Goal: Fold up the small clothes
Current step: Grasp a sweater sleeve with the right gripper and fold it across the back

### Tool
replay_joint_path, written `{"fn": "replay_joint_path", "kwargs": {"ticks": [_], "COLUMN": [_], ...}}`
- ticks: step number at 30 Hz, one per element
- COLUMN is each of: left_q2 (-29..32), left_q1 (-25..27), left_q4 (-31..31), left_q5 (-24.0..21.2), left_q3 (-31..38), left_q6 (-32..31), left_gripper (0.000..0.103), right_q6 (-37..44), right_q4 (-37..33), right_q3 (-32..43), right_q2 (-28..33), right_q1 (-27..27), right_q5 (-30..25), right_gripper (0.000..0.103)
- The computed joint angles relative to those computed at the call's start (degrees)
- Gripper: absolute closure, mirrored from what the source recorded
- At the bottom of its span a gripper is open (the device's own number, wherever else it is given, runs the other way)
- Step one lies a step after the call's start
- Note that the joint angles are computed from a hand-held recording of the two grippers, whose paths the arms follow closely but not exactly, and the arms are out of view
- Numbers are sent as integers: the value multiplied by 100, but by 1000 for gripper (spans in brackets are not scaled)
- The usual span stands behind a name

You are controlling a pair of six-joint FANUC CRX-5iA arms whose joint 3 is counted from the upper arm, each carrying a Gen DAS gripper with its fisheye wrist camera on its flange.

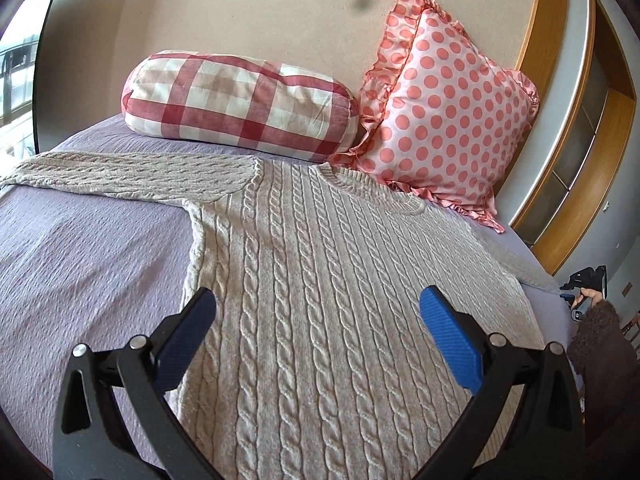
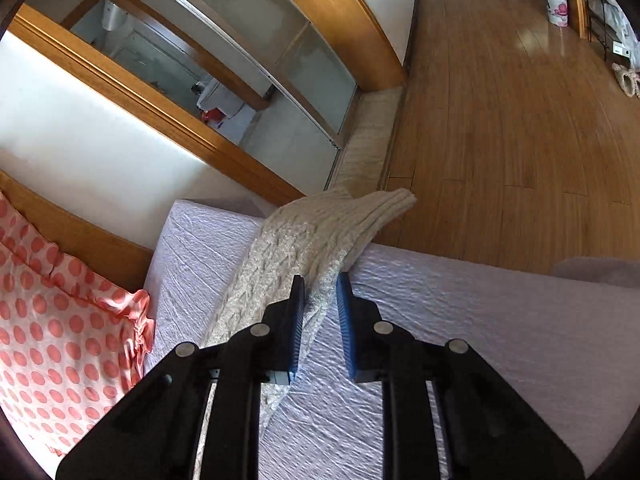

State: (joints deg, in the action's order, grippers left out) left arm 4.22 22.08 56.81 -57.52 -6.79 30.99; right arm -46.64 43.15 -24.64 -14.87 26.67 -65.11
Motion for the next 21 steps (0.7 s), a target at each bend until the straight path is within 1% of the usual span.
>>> {"fn": "replay_joint_path", "kwargs": {"ticks": [1, 2, 3, 4, 5, 6, 8, 9, 10, 11, 12, 13, 14, 15, 16, 18, 20, 21], "left_q2": [30, 81, 117, 156, 201, 229, 324, 384, 436, 513, 612, 724, 841, 968, 1090, 1364, 1697, 1938], "left_q1": [23, 43, 69, 102, 137, 185, 305, 388, 479, 573, 664, 737, 793, 846, 894, 970, 1022, 1053], "left_q4": [-53, -108, -122, -97, -71, -56, -75, -37, 17, 57, 38, -62, -222, -391, -543, -690, -738, -735], "left_q5": [-3, -12, -8, -17, -14, 19, 85, 119, 160, 181, 172, 176, 178, 169, 156, 36, -187, -414], "left_q3": [43, 123, 171, 217, 277, 317, 484, 567, 630, 720, 863, 1043, 1249, 1469, 1678, 2084, 2529, 2848], "left_q6": [55, 128, 173, 194, 206, 205, 296, 326, 363, 432, 573, 773, 1011, 1275, 1541, 1955, 2301, 2514], "left_gripper": [2, 2, 2, 2, 2, 2, 2, 2, 2, 2, 2, 2, 2, 2, 2, 2, 2, 2], "right_q6": [-131, -213, -216, 40, 302, 313, 142, 368, 758, 1099, 1552, 1818, 2224, 2640, 3218, 4367, 5693, 6416], "right_q4": [-24, 66, 206, 198, 212, 249, 803, 1033, 1278, 1548, 1679, 1962, 2093, 2127, 1984, 1464, 279, -429], "right_q3": [30, -65, -112, -37, -1, 62, 3, 170, 404, 656, 995, 1255, 1662, 2104, 2620, 3659, 4859, 5459], "right_q2": [6, -41, -11, 72, 138, 202, 190, 288, 437, 586, 771, 959, 1222, 1514, 1841, 2535, 3327, 3753], "right_q1": [21, 1, 14, 17, 0, 54, 224, 342, 413, 545, 612, 727, 852, 935, 1063, 1338, 1581, 1647], "right_q5": [-34, 70, 44, -71, -95, -226, -240, -345, -307, -235, 6, 273, 490, 895, 1170, 1701, 2039, 2136], "right_gripper": [83, 83, 83, 85, 95, 95, 96, 96, 96, 96, 96, 96, 96, 96, 96, 96, 96, 95]}}
